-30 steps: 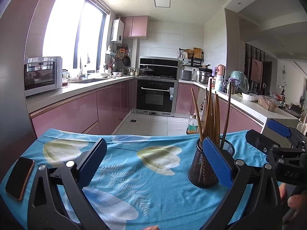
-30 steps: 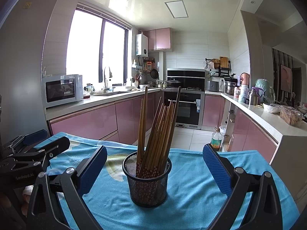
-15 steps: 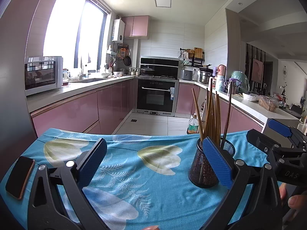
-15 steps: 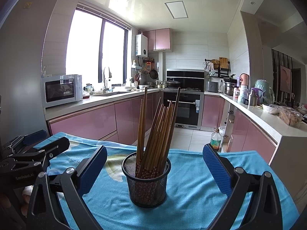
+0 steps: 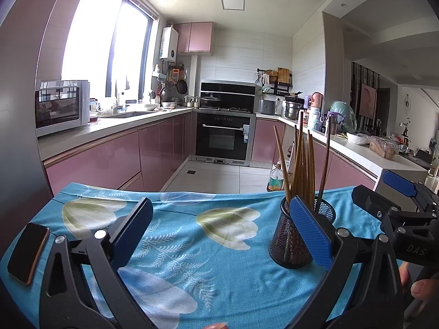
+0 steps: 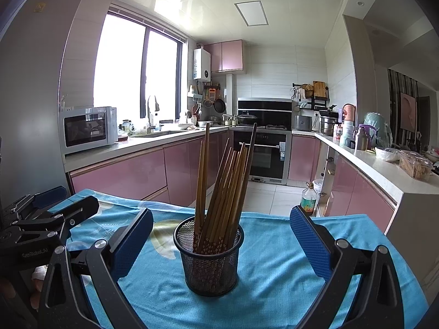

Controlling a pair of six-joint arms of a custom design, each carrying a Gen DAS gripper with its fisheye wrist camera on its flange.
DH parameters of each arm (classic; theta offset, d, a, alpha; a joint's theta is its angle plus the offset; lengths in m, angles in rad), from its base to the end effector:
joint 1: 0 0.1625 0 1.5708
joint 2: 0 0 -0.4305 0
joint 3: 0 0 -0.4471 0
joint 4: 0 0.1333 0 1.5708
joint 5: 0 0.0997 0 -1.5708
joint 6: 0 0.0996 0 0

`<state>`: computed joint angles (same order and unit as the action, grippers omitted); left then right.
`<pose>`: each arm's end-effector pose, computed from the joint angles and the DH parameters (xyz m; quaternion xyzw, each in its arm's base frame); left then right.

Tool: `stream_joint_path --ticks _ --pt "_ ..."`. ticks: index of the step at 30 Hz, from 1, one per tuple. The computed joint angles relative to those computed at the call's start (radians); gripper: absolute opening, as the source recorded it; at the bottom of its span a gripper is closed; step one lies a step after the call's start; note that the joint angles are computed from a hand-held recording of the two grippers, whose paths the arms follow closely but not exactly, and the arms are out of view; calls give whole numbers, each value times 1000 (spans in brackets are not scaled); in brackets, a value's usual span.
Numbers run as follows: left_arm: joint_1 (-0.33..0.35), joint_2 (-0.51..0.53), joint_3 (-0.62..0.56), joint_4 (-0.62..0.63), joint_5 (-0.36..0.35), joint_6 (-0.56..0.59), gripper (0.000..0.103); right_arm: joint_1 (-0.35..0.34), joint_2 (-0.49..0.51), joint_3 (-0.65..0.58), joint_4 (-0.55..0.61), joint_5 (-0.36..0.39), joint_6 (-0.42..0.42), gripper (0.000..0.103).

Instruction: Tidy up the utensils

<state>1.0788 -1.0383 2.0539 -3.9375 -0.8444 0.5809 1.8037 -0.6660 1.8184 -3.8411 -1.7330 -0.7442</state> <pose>-0.0834 -0.5778 0.2345 0.1819 0.7405 -0.5716 0.3029 0.2646 -0.6075 0.0666 0.3587 -0.7663 0.4940 0.2001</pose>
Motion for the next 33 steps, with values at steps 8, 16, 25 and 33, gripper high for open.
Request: stream_joint_path --ticks 8,16,25,33 --pt "-4 0 1 3 5 -7 98 0 1 0 -3 1 -2 97" --pt "-4 -1 1 6 5 -7 98 1 1 -1 -2 -2 -3 97" --pt "-4 0 4 5 4 -11 98 3 7 -7 0 -6 -1 96" --pt "-3 2 4 11 5 -20 98 2 8 -7 0 -5 3 97"
